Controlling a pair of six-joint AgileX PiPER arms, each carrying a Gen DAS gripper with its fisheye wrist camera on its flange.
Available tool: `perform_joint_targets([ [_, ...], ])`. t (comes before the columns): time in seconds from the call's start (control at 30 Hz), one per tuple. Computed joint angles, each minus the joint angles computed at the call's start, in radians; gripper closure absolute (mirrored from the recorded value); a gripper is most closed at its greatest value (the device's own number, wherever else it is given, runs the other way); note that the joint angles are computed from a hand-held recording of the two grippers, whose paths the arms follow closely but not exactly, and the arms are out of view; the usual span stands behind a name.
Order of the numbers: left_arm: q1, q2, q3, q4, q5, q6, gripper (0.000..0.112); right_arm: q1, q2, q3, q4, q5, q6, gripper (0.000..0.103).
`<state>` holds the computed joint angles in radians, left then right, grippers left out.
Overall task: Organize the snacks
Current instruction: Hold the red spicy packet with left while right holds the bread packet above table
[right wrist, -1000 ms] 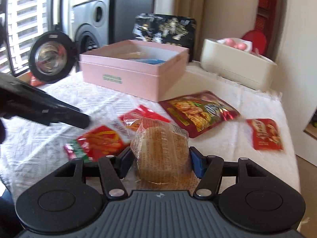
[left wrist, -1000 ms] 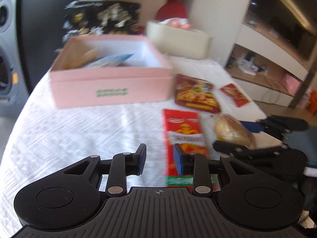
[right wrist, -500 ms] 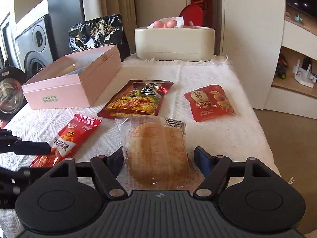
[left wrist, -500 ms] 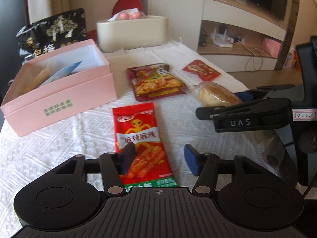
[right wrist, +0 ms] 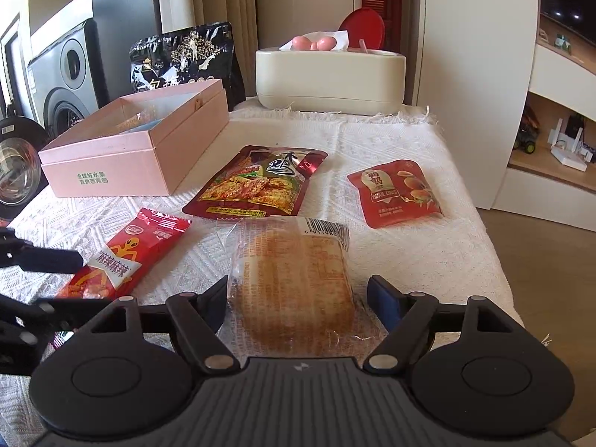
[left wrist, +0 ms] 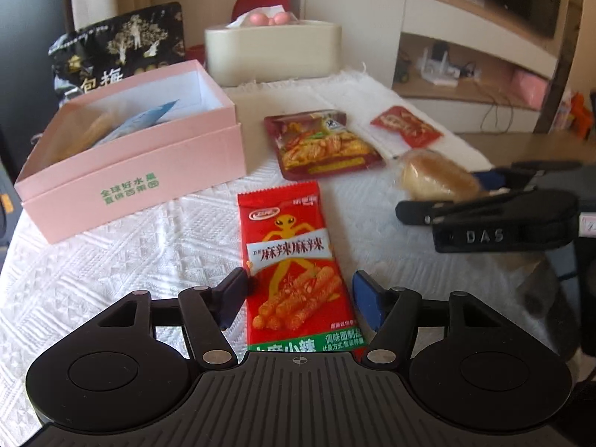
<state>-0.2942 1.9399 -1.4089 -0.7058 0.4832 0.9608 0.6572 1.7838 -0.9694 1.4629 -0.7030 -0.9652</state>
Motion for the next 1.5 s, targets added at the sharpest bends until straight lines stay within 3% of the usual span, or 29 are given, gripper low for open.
perform_joint_targets([
  [0.1, 0.005, 0.013, -0.015, -0.029, 0.027, 0.015, 0.03, 0.001, 0.001, -0.004, 0.008, -0.001, -0.011, 0.025],
  [0.23, 0.031, 0.028, -0.044, -0.083, 0.061, 0.007, 0.032, 0.003, 0.005, -0.01, 0.019, -0.002, -0.029, 0.023],
  [0.3, 0.027, 0.041, -0.063, -0.03, 0.049, -0.052, 0.035, 0.003, 0.005, -0.012, 0.021, 0.001, -0.034, 0.022],
  [0.53, 0.019, 0.059, -0.068, -0.068, 0.015, 0.007, 0.034, 0.0, 0.006, -0.016, 0.023, 0.014, -0.05, 0.018],
  [0.63, 0.023, 0.058, -0.063, -0.087, 0.02, 0.044, 0.033, -0.01, -0.003, -0.011, 0.022, 0.044, -0.069, 0.014],
  [0.73, 0.035, 0.049, -0.036, -0.154, 0.017, 0.11, 0.033, -0.05, -0.035, 0.007, 0.015, 0.147, -0.105, 0.001],
  [0.83, 0.021, 0.03, 0.01, -0.183, -0.036, 0.187, 0.034, -0.063, -0.043, -0.006, 0.084, 0.185, -0.2, 0.0],
  [0.87, 0.022, 0.025, 0.019, -0.197, -0.04, 0.199, 0.037, -0.06, -0.04, -0.009, 0.093, 0.182, -0.219, 0.0],
  [0.93, 0.03, 0.018, 0.026, -0.201, -0.056, 0.174, 0.053, -0.054, -0.037, -0.007, 0.083, 0.174, -0.214, 0.0],
  [1.0, 0.054, 0.022, 0.007, -0.193, -0.028, 0.118, 0.057, -0.052, -0.042, 0.0, 0.071, 0.177, -0.209, 0.0],
  [1.1, 0.063, 0.013, 0.014, -0.176, -0.025, 0.098, 0.057, -0.038, -0.065, 0.039, 0.005, 0.158, -0.119, 0.007],
  [1.2, 0.039, -0.008, 0.053, -0.171, -0.083, 0.099, 0.056, -0.024, -0.097, 0.09, -0.078, 0.12, 0.01, 0.009],
  [1.33, 0.019, -0.017, 0.085, -0.207, -0.14, 0.121, 0.053, 0.011, -0.101, 0.103, -0.094, 0.019, 0.049, 0.015],
  [1.5, 0.017, -0.023, 0.102, -0.24, -0.155, 0.152, 0.052, -0.011, -0.102, 0.078, -0.129, 0.142, 0.039, 0.026],
])
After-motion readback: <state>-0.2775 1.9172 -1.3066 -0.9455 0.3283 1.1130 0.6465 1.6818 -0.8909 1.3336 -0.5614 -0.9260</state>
